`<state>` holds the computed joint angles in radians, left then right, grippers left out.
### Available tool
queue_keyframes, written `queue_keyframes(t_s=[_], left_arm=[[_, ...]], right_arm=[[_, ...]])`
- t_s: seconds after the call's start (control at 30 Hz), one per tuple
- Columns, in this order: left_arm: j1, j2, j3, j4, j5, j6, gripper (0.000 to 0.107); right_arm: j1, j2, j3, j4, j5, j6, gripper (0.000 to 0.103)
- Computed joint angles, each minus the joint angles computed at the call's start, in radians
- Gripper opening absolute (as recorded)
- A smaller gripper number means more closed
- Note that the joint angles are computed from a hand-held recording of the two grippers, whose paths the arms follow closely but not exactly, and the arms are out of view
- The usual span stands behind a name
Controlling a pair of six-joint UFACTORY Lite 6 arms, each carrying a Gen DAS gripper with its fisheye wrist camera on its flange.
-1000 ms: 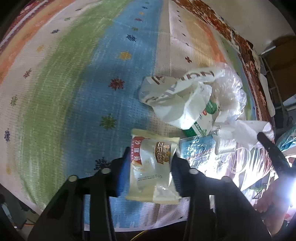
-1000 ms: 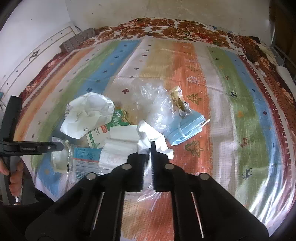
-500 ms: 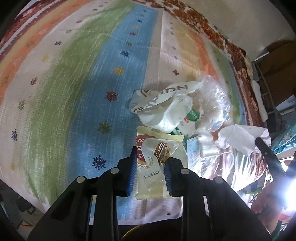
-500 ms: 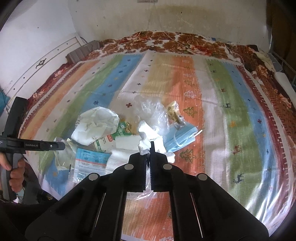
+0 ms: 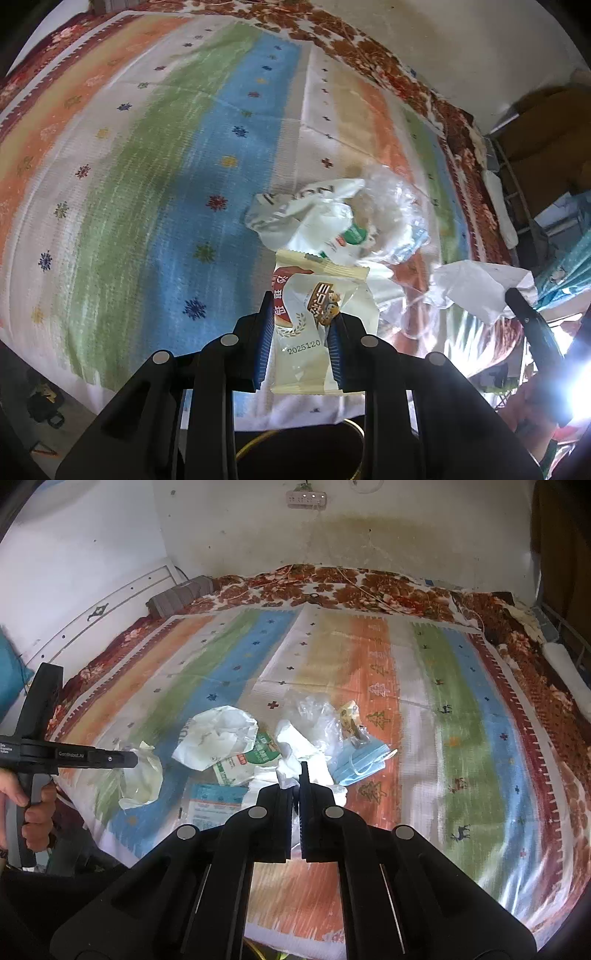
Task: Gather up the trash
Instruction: 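Lift the wrapper and tissue and carry both tools toward the round bin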
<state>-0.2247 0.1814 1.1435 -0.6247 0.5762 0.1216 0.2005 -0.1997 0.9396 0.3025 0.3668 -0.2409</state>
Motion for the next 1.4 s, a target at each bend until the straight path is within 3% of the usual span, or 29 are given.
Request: queue_keyframes(t_s=[0.13, 0.27, 0.47, 0.63, 0.93, 1.23, 1.4], left_arm=[[-0.023, -0.071, -0.038, 0.011, 0.0, -0.018, 0.026], [-0.05, -0.158, -0.081, 0.04, 0.0, -0.052, 0.026], [-0.074, -0.271, -0.144, 0.048, 0.0, -0.078, 0.026], [-0.108, -0.386, -0.224, 0.03, -0.009, -0.095, 0.026], [-0.191, -0.504, -0.298, 0.152, -0.032, -0.234, 0.026], [-0.296, -0.636, -0.385, 0.275, -0.057, -0.398, 0.026], [-0.332, -0.706, -0.445, 0.295, -0.069, -0.46, 0.026]], right_arm=[[0.026, -0.067, -0.022, -0.044, 0.027, 0.063, 0.002], [0.102, -0.145, -0.05, -0.23, 0.045, 0.253, 0.002], [0.167, -0.276, -0.095, -0.273, 0.101, 0.318, 0.002], [0.28, -0.355, -0.139, -0.494, 0.146, 0.559, 0.002], [0.429, -0.473, -0.188, -0.608, 0.232, 0.755, 0.002], [0.693, -0.583, -0.251, -0.814, 0.363, 1.06, 0.002], [0.781, -0.633, -0.291, -0.833, 0.415, 1.14, 0.002]])
